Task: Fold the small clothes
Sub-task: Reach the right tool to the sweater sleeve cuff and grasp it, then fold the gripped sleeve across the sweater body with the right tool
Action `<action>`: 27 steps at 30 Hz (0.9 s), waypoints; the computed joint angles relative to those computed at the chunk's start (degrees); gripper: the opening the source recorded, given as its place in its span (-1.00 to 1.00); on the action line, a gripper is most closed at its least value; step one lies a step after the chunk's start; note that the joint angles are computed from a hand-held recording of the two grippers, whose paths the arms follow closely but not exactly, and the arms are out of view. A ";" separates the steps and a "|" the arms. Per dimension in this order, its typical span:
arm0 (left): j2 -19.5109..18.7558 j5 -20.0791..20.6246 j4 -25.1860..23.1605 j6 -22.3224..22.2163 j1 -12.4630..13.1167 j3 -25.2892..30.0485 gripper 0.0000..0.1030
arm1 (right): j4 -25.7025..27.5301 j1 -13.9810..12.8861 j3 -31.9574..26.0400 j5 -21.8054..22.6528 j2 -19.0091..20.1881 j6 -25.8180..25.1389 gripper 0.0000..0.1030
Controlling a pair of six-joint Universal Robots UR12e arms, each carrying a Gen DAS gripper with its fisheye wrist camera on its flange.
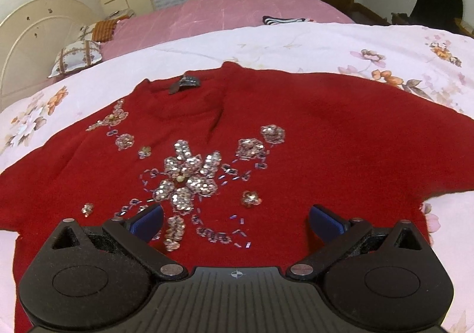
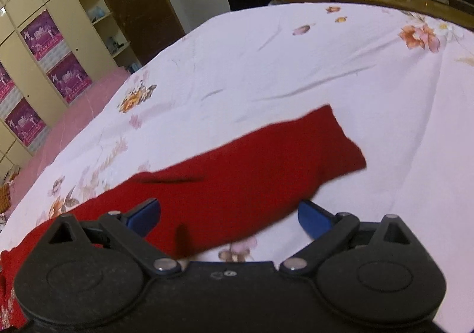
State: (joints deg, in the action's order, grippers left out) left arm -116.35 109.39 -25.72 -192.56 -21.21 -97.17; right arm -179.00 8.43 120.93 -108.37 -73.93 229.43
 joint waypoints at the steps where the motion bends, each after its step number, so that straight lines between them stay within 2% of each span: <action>1: 0.05 0.21 -0.02 -0.04 0.05 -0.04 1.00 | 0.20 -0.02 -0.21 -0.29 0.19 -0.27 0.84; 3: 0.11 0.45 -0.17 -0.18 0.17 -0.02 1.00 | 0.83 -0.13 -0.59 -0.52 0.52 -0.71 0.68; 4: 0.12 0.44 -0.30 -0.22 0.25 0.02 1.00 | 1.29 -0.28 -0.64 -0.34 0.57 -0.53 0.03; 5: 0.11 0.46 -0.29 -0.26 0.30 0.06 1.00 | 2.51 -0.34 -0.78 -0.84 0.48 -0.23 -0.33; 9: -0.15 0.43 -0.54 -0.35 0.44 0.32 1.00 | -0.18 -1.54 0.40 1.39 0.08 0.43 -0.31; 12: -0.15 0.24 -0.33 -0.43 0.66 0.12 1.00 | -0.14 -1.56 0.50 0.99 -0.02 0.26 -0.47; 14: 0.06 -0.19 0.77 0.16 0.89 -0.40 1.00 | -0.78 -1.40 0.53 0.58 0.10 -0.34 -0.69; 16: 0.31 -0.93 2.13 0.78 1.17 -0.94 1.00 | -1.75 -1.09 0.45 0.13 0.21 -0.84 -0.77; 22: 1.38 -1.51 3.95 0.35 2.41 -2.10 1.00 | -5.81 1.44 -2.57 0.40 1.64 -8.64 -0.85; 27: 3.28 -3.53 6.67 1.04 4.52 -4.26 1.00 | -8.93 5.20 -8.22 5.48 4.28 -17.44 -0.85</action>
